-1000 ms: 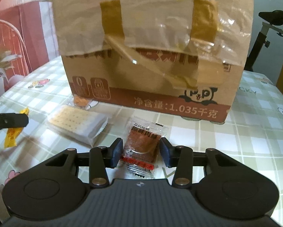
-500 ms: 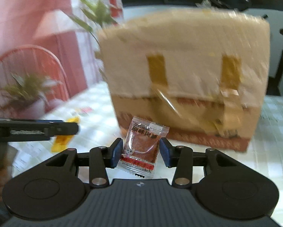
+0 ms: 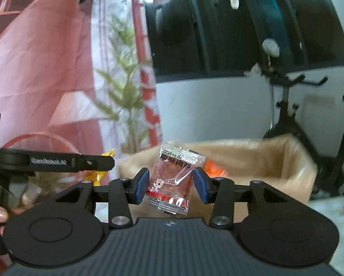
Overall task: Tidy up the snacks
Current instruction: 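Carry both packets over the box and open both tools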
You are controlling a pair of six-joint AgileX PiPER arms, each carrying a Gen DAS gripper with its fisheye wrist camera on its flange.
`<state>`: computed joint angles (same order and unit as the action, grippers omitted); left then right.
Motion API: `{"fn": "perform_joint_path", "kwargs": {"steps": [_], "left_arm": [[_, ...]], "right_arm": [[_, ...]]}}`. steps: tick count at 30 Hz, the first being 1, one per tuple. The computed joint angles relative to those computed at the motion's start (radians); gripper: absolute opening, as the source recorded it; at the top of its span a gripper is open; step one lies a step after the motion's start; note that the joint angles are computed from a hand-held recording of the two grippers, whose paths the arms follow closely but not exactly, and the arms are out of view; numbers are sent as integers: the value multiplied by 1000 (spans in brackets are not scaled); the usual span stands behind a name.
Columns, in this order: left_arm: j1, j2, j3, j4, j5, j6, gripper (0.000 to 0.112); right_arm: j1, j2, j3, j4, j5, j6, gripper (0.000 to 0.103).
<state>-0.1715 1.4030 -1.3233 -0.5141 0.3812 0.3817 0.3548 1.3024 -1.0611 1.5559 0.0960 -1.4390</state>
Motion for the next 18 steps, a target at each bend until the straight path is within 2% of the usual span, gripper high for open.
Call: {"fn": "perform_joint_path", "kwargs": {"steps": [4,8,11,13,15,18], "left_arm": [[-77,150,-193,185,47,-178,47],[-129,265,-317,294,81,-275,47],[-147,338,-385,281,114,-258,47],[-169,380,-426,333,134,-294,49],[-172,407,-451,355,151,-302,65],[-165,413,-440,353,137,-297,71]], "right_arm": [[-76,69,-93,-267,28,212,45],[-164,112,-117,-217,64,191,45],[-200,144,-132,-285,74,268,46],[-215,153,-132,-342,84,328,46],[-225,153,-121,-332,89,324,49],[-232,139,-92,-258,79,251,55]]}}
